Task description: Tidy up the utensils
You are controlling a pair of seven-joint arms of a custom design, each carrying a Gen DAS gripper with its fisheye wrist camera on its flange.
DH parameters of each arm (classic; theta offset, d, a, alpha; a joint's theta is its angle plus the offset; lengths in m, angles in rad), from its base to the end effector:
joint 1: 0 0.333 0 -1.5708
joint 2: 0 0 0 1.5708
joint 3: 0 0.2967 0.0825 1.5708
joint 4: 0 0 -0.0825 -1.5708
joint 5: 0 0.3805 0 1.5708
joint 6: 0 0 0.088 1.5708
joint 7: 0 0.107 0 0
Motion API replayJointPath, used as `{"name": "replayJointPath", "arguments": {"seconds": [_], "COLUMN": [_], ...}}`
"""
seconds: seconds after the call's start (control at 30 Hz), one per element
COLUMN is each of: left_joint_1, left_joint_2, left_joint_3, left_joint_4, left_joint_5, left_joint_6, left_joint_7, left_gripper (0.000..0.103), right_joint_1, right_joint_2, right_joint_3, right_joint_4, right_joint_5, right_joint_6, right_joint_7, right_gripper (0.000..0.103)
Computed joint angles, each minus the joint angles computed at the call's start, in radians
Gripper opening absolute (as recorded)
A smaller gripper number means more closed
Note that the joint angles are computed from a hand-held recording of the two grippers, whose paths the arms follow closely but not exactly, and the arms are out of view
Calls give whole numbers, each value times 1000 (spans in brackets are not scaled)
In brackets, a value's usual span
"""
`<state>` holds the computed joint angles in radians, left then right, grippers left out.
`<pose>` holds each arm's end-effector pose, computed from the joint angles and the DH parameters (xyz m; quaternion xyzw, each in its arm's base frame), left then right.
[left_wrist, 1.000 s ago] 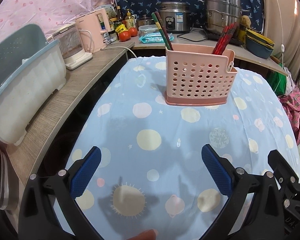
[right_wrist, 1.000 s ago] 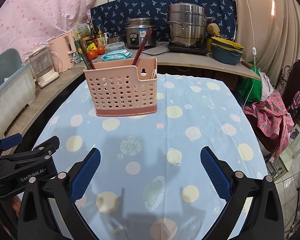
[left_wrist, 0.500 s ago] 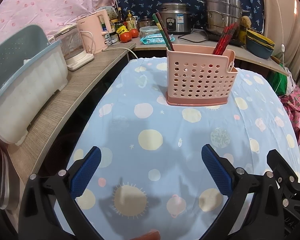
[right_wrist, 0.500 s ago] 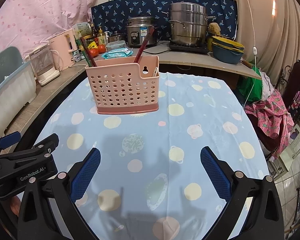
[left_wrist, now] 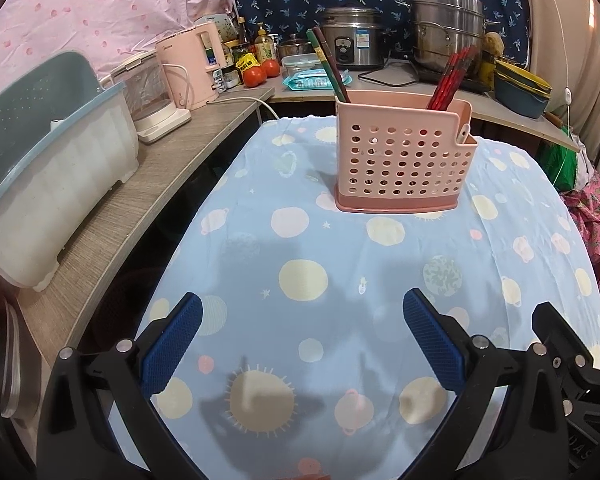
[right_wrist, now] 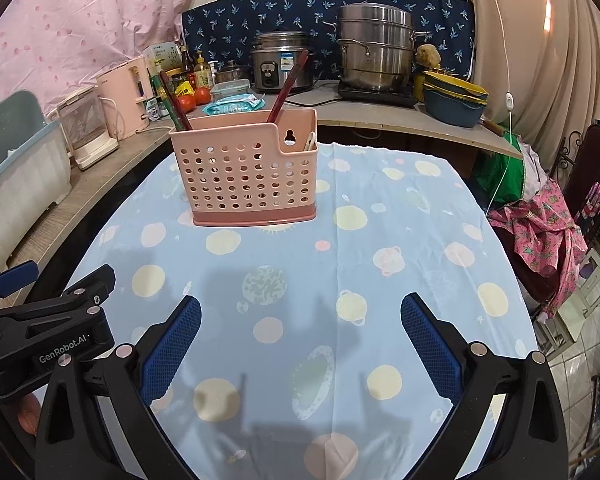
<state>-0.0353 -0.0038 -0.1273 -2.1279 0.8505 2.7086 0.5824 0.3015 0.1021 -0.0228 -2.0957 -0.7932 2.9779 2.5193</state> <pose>0.5628 -0.1190 0.4494 -0.7000 0.6051 -0.1995 0.3225 0.5579 0.2114 0.4323 -0.6675 0.6245 -0.2610 0.3103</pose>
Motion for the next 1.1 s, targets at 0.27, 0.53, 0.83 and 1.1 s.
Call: {"name": "replayJointPath", "arguments": {"seconds": [0.27,0.53,0.83,1.1], "left_joint_1": [4,3,1,-2], "left_joint_2": [-4,-1,5,5], "left_joint_3": [1,0,2,2], "left_joint_4": [-7,-6,-3,-1], "left_joint_5": [-1,1,-4,-2], "left_joint_6": [5,5,7,6], "left_joint_7": [-1,0,5,7], "left_gripper": [96,96,96,96], "right_joint_1": [1,6,4,1], "right_joint_2": [3,5,4,5], "right_joint_3": [0,-1,-2,0], "right_joint_4": [-2,-2,-1,1], "right_joint_5": [5,4,2,9], "right_joint_6": [2,-3,-9,-12], "right_joint_7": [-9,-7,-2,-12], "right_gripper": [97,97,97,97]}}
